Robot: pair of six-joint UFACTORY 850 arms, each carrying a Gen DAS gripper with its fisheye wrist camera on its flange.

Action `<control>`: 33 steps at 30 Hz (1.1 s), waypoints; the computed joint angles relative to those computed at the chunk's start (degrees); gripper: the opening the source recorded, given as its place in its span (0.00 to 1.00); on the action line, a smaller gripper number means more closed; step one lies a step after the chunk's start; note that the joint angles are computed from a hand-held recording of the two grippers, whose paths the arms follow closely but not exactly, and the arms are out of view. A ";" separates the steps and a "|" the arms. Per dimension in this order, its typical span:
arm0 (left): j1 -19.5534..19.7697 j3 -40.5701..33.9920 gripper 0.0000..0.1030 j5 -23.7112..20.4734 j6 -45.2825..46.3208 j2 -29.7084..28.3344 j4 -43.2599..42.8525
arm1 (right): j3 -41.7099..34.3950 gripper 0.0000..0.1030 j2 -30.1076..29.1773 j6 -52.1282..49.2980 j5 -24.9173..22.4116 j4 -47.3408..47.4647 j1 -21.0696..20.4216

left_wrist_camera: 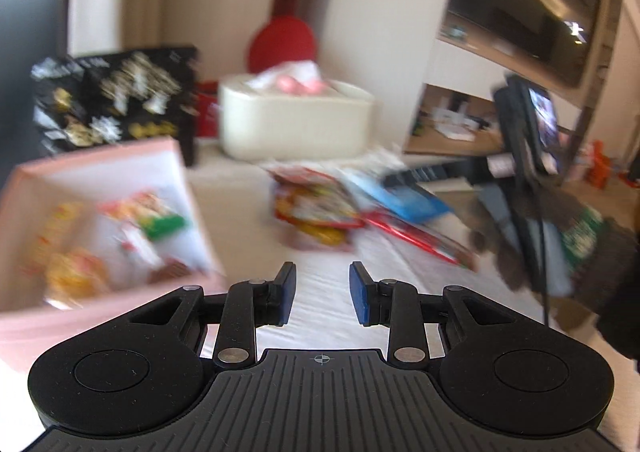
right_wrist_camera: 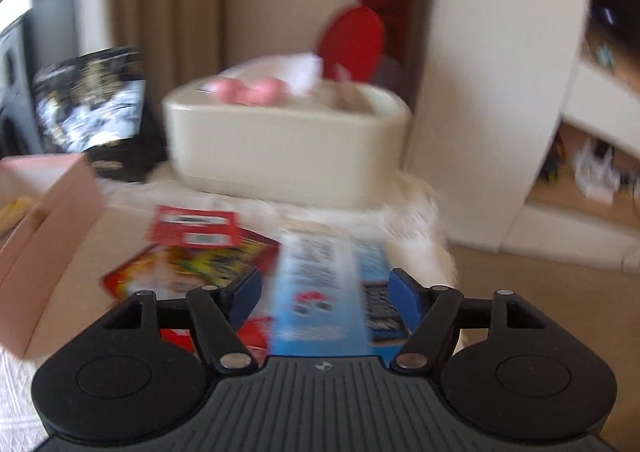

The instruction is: Organize snacks

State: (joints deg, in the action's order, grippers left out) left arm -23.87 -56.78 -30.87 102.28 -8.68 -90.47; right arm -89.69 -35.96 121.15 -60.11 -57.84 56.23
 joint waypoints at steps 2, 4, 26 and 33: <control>-0.38 1.04 0.32 -0.93 -2.44 -0.50 0.11 | 3.55 0.69 2.19 5.75 5.13 -3.65 -0.26; -0.72 1.76 0.32 -0.52 -5.99 -0.71 1.28 | 2.86 0.69 1.68 6.51 7.05 -6.23 -0.41; -0.55 4.82 0.32 11.04 -12.91 1.80 8.18 | -14.42 0.52 -7.74 -22.16 13.31 9.23 -2.71; -1.02 5.12 0.32 11.26 -11.83 2.28 7.63 | -7.59 0.52 -2.16 -26.21 24.17 12.20 0.29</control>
State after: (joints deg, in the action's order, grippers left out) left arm -24.90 -51.66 -19.61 90.45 -6.39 -82.84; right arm -97.28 -38.13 94.94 -35.94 -45.64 56.52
